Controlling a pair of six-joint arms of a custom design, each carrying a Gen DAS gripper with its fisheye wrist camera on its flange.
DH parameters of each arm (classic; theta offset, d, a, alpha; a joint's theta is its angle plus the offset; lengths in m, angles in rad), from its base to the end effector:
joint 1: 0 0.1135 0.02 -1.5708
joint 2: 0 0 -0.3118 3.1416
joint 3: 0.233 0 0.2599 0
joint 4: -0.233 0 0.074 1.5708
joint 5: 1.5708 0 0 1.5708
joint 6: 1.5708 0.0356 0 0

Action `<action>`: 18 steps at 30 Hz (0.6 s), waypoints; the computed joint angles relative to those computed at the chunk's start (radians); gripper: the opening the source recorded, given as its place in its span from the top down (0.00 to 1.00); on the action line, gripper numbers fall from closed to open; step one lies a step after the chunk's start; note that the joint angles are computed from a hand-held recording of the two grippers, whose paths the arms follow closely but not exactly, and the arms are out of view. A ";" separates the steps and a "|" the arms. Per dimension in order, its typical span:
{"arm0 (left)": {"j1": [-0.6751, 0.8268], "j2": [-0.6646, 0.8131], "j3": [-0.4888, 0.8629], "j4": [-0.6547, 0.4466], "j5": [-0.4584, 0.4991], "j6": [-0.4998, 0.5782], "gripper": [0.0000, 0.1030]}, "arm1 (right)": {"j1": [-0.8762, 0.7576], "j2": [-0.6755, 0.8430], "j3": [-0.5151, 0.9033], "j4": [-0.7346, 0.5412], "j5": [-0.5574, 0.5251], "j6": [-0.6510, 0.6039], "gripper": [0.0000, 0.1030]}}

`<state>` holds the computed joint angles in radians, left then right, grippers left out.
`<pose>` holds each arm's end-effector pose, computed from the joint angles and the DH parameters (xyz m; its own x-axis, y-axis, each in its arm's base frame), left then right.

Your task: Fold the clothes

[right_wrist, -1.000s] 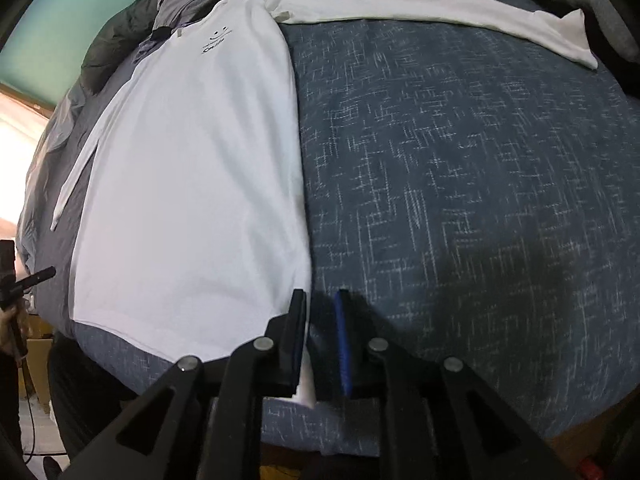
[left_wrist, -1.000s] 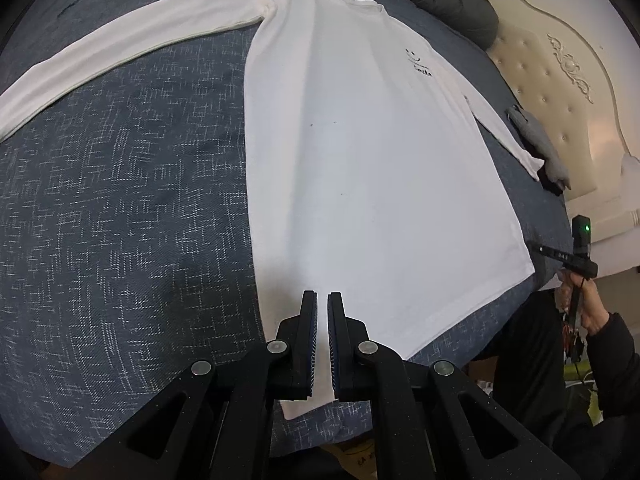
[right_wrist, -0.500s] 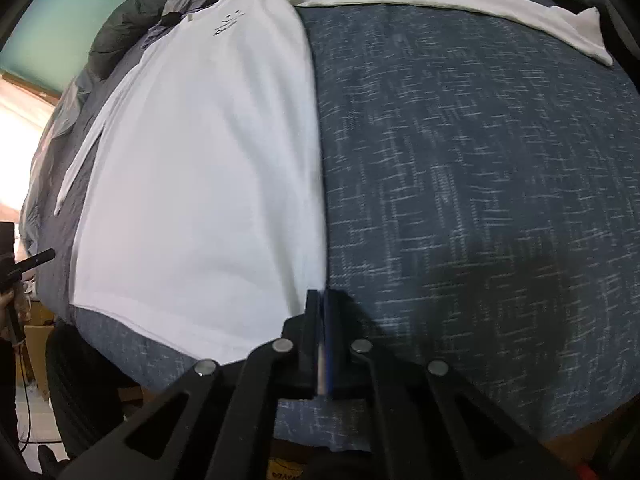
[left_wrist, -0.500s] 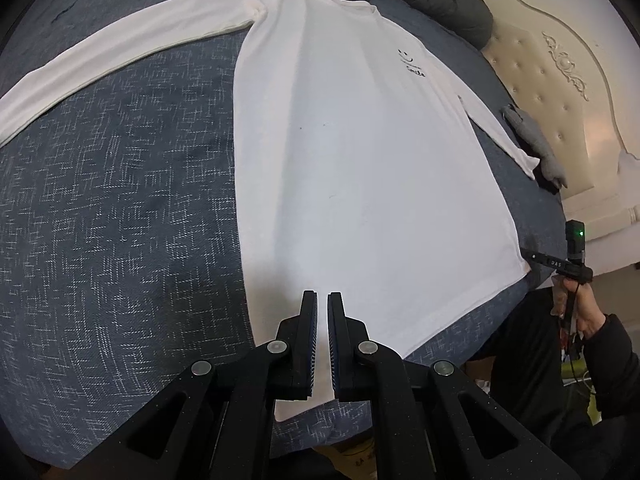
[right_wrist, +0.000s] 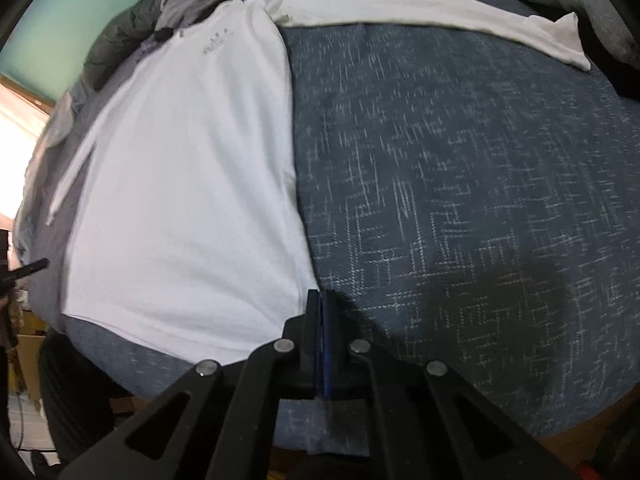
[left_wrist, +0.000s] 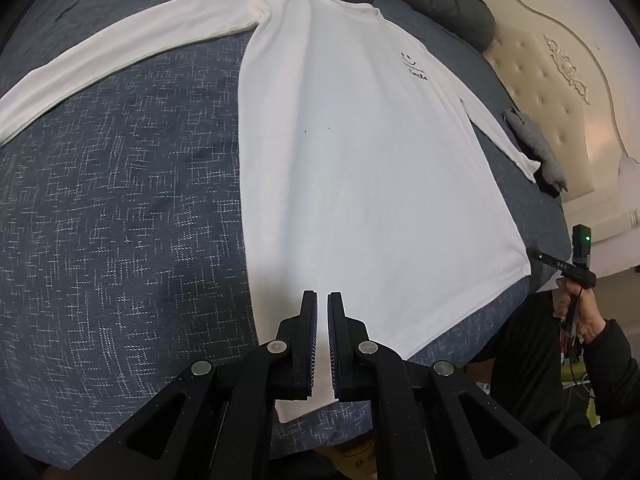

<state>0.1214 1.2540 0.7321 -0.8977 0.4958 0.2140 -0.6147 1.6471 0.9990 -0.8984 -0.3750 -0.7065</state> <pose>0.1885 0.0059 0.2316 -0.9664 0.0703 -0.2471 0.1738 0.8871 -0.4276 0.2397 -0.1533 0.2125 -0.9649 -0.0583 -0.2562 -0.1275 0.9564 0.2627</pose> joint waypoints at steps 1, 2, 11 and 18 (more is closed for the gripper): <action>0.011 0.003 0.001 -0.004 0.002 0.011 0.95 | 0.012 -0.003 -0.009 0.012 0.014 0.003 1.00; 0.017 0.003 0.001 -0.008 0.005 0.016 0.95 | 0.021 -0.010 -0.013 0.017 0.023 0.002 1.00; 0.026 -0.005 0.005 -0.019 0.001 0.021 0.95 | -0.019 -0.034 0.065 -0.128 0.012 -0.012 0.99; 0.022 0.005 -0.004 -0.009 -0.004 0.013 0.95 | 0.008 -0.084 0.021 -0.164 0.022 -0.027 0.99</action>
<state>0.1434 1.2586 0.7279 -0.9064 0.4920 0.2271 -0.6066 1.5627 1.0202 -1.0624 -0.3527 -0.7332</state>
